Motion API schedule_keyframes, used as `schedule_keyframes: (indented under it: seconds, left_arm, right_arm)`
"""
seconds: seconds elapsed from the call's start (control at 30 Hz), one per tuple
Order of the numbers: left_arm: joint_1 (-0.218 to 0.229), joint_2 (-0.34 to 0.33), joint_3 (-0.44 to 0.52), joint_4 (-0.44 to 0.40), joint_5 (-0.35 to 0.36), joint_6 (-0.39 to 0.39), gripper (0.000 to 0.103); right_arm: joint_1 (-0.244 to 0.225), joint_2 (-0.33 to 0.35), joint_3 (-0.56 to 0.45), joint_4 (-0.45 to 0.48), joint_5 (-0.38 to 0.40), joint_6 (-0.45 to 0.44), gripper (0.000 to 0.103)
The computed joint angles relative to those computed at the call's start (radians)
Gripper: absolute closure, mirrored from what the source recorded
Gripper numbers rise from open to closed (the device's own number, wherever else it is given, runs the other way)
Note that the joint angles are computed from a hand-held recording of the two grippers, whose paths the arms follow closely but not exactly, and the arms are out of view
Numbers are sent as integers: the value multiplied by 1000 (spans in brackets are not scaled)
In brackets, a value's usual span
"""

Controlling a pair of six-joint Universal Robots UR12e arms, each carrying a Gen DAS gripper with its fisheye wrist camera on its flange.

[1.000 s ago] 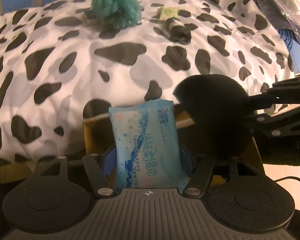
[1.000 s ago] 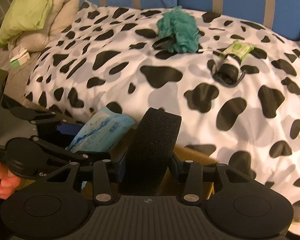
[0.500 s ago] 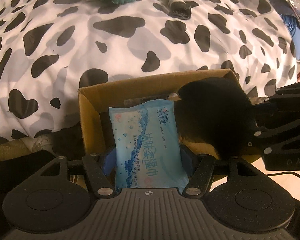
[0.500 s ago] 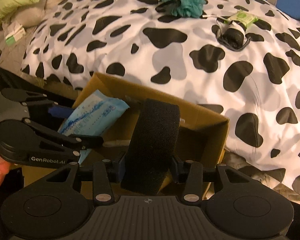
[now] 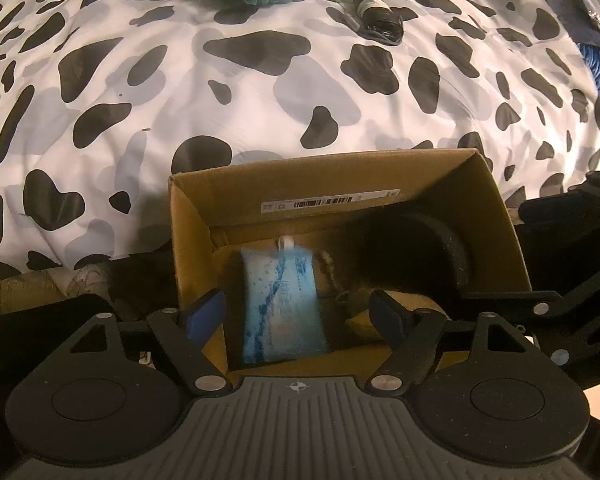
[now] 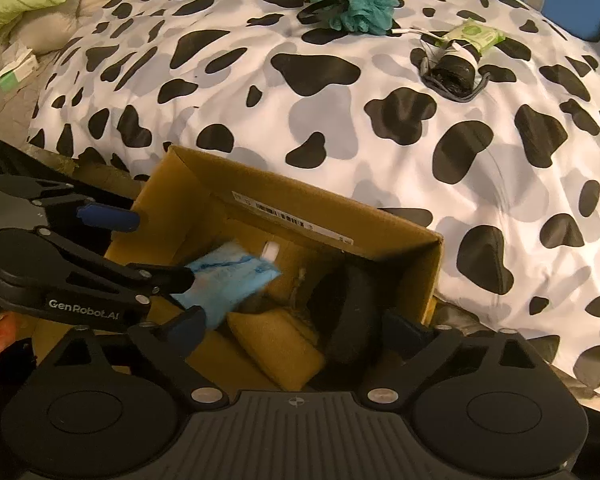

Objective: Organize soft objects
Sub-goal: 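Open both grippers to drop the wipe pack and sponge into the box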

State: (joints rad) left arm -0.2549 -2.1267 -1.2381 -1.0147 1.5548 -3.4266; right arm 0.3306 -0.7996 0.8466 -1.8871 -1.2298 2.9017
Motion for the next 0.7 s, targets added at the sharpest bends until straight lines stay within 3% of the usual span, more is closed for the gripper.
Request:
schedule_keyframes:
  seconds: [0.7]
  left_arm:
    - [3, 7, -10, 31, 6, -15, 24]
  right_arm:
    - [3, 5, -7, -6, -29, 27, 0]
